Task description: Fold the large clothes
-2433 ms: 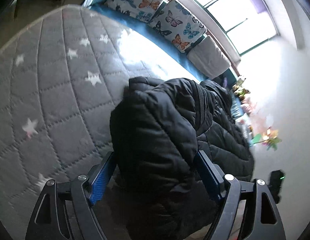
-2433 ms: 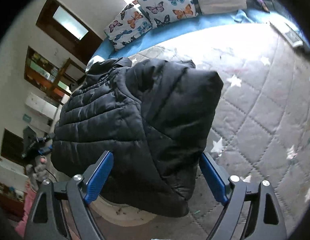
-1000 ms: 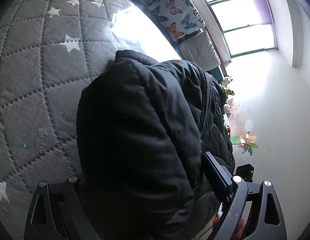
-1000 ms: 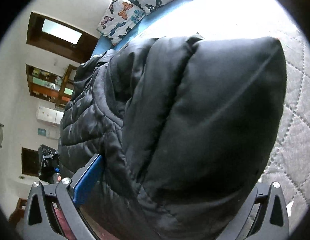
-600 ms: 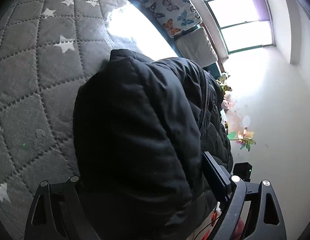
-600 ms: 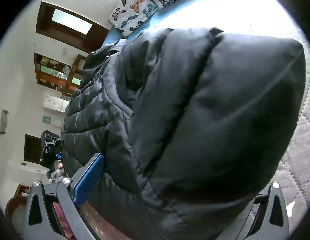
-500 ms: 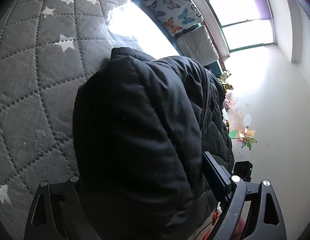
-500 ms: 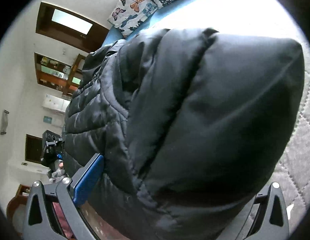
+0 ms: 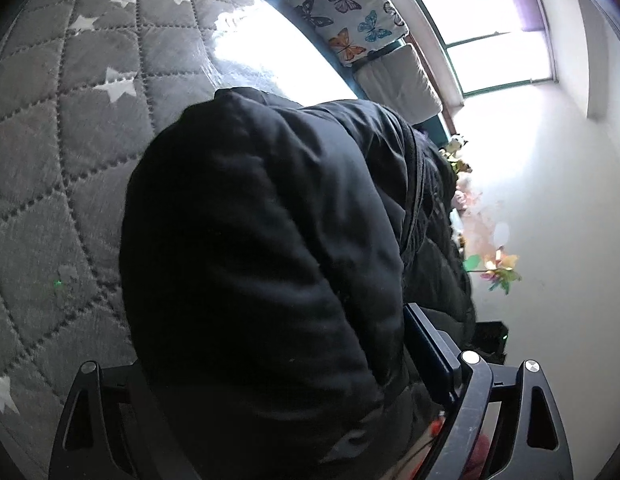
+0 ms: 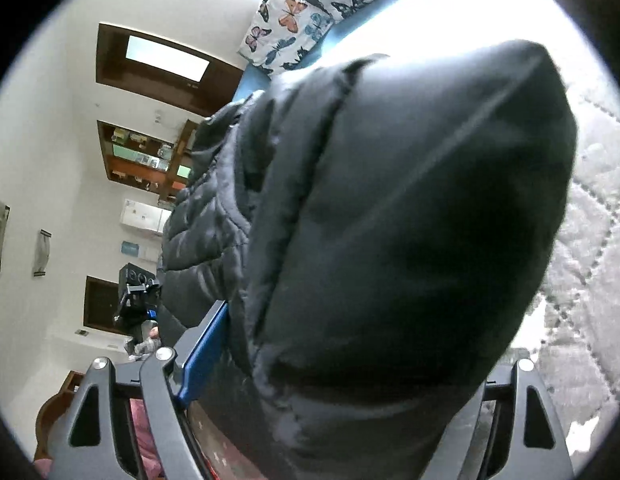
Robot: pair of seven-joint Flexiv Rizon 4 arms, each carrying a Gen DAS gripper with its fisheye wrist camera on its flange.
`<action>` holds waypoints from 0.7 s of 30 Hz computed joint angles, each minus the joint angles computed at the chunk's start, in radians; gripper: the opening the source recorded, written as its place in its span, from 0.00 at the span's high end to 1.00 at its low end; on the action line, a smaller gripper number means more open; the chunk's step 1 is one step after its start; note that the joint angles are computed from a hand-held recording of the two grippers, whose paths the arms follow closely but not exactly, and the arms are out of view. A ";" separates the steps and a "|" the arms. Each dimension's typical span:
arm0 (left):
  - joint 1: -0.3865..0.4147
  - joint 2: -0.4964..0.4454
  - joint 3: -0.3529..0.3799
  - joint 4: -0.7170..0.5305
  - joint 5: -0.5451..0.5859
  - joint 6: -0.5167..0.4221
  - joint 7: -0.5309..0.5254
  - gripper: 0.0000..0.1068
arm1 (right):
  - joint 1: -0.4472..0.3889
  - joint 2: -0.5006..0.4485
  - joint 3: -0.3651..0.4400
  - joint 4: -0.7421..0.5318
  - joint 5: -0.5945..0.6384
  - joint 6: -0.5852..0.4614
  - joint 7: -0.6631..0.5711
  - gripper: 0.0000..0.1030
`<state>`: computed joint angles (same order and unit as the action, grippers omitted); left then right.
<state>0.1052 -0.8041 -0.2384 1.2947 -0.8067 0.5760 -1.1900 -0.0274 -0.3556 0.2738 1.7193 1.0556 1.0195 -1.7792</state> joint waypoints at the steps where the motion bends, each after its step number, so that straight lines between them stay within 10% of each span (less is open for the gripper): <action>1: -0.002 0.000 0.003 -0.003 0.004 0.001 -0.006 0.12 | -0.010 -0.003 0.005 -0.006 0.022 -0.002 -0.017 0.12; 10: -0.043 0.101 0.008 0.083 0.014 0.153 0.021 0.43 | 0.091 0.108 -0.003 0.088 -0.076 0.169 0.060 0.47; 21: -0.153 0.100 -0.038 -0.032 0.026 0.116 0.018 0.50 | 0.161 0.336 -0.071 0.292 -0.355 0.297 0.270 0.51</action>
<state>-0.0475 -0.7036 -0.2760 1.2632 -0.7804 0.6924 -1.1721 0.1339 -0.0193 0.2028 2.0111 0.7007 1.3166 -1.5094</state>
